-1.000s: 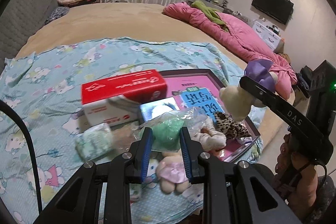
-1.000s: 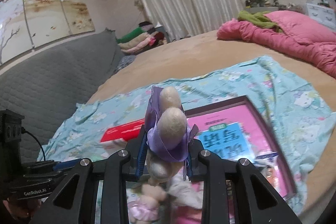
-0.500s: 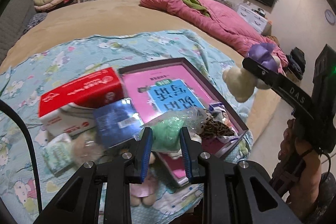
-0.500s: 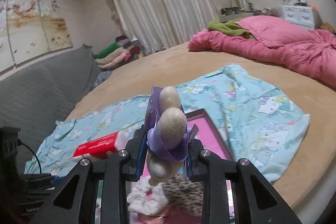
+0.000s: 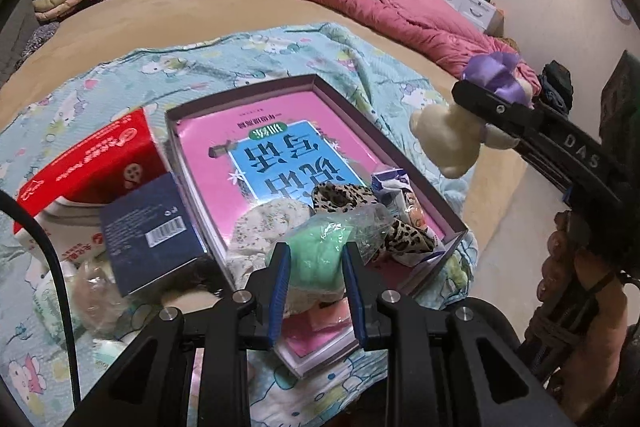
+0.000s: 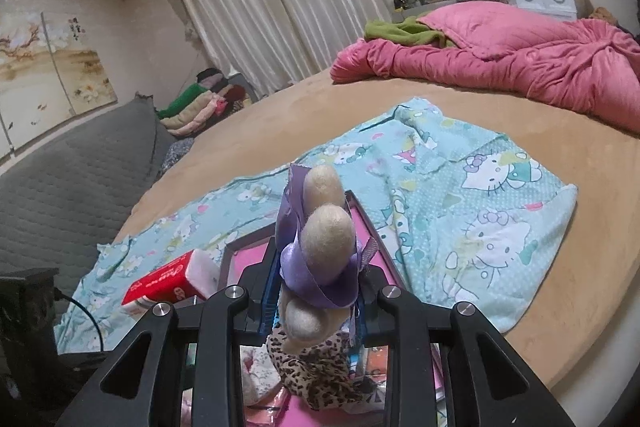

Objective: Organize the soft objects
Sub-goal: 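Carry the plush bear and green sponge over the pink book tray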

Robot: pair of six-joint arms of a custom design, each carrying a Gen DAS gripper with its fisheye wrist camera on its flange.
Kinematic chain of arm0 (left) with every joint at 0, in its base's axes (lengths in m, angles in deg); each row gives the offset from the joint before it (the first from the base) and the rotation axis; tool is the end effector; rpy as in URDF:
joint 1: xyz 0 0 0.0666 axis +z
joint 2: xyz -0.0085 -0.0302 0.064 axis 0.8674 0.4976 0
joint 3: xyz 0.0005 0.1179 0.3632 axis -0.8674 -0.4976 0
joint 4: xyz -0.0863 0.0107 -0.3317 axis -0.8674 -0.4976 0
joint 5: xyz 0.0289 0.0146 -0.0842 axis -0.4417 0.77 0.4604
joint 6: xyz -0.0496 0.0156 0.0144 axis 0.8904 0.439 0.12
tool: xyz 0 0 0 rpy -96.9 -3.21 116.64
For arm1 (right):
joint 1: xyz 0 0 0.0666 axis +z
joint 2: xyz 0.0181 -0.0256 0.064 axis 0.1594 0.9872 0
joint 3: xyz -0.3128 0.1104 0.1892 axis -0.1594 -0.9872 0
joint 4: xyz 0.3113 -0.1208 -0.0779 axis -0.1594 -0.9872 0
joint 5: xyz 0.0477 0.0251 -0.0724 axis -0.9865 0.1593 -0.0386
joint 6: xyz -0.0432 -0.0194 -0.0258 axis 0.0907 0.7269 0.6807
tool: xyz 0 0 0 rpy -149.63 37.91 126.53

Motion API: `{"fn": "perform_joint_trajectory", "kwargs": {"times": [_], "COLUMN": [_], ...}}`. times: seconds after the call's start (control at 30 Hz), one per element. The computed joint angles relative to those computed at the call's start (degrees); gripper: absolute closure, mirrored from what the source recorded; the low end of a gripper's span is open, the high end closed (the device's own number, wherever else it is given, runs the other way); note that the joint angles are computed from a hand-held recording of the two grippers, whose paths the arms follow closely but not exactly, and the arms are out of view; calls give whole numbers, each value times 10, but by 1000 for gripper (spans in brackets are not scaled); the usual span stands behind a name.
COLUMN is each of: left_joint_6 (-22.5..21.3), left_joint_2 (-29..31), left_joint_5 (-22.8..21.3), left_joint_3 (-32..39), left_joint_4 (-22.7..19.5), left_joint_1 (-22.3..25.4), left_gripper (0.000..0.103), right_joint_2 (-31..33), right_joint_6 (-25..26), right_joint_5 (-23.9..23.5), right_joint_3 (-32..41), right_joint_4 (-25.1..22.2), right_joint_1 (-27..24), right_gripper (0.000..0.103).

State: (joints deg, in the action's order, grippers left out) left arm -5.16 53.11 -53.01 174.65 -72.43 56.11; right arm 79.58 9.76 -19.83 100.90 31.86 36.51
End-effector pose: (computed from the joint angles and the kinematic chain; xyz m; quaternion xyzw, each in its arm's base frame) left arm 0.5970 -0.0602 0.4615 0.3202 0.8961 -0.2015 0.2324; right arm 0.5126 0.2461 0.4718 0.2346 0.8351 0.0950 0.4883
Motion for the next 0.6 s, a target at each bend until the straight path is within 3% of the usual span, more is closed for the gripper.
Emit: {"fn": "perform_joint_trajectory", "kwargs": {"times": [0.3,0.47,0.6], "left_joint_6": [12,11,14], "left_joint_2": [14,16,19], "left_joint_5": [-26,-43,-50], "left_joint_3": [5,4,3], "left_joint_4": [5,16,20], "left_joint_1": [-13,-19,-21], "left_gripper": [76,76,76], "right_joint_2": [7,19,32], "right_joint_6": [-18,-49,-45], "right_joint_5": [-77,-172,-191], "right_joint_3": [-10,-21,-5], "right_joint_4": [12,29,10], "right_joint_1": [-13,-25,-25], "right_gripper": [72,72,72]}}
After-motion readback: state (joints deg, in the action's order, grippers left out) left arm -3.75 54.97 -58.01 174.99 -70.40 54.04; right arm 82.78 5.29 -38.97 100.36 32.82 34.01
